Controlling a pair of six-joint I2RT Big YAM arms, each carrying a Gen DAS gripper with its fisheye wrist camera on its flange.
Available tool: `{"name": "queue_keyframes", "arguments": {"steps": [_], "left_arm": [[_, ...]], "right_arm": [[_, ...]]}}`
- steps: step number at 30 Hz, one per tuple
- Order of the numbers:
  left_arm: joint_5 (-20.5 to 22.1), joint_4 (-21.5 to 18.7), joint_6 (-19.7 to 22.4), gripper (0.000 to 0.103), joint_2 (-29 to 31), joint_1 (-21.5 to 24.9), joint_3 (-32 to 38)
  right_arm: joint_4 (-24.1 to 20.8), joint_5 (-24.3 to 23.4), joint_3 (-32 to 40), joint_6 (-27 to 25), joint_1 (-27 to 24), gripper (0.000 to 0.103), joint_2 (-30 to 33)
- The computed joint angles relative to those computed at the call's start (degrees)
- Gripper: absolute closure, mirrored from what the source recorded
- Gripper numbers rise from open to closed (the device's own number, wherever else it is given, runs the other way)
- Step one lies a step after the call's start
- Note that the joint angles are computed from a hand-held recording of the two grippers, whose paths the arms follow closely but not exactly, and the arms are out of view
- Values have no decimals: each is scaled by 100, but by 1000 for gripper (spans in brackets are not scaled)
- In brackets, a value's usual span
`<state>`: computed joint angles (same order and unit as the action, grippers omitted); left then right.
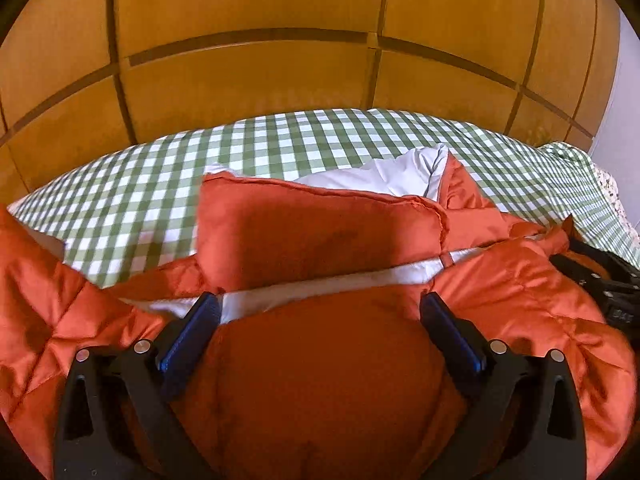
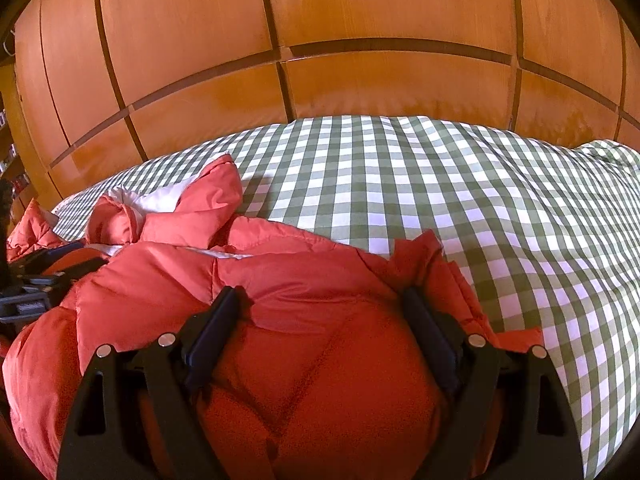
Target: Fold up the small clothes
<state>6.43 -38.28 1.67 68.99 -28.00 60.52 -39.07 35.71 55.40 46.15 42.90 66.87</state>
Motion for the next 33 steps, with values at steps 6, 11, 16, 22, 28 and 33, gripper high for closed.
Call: {"name": "queue_keyframes", "arguments": {"steps": [6,11,16,22,28,33], "left_arm": [[-465,28,381,3,-700,399,-225],[-1090,383,486,3,-819,1043,-414],[109,182,-160,3,-209,1829,-357],[496,228,-267,3,-125,1971,-407],[367,278,-263,3,-153,1919,-451],[322,289,-274,3,-161,1889,-471]], "right_arm": [[97,13,-60,-11,9,18,-47],[33,91,-27,-3,43,18,-32],[-4,75,-5,-17,32,18,-15],[-570,289,252,218,120,13,68],[-1509,1902,700,1323,1317,2,-54],[-2291,1941,1246,1121,1438,2,746]]}}
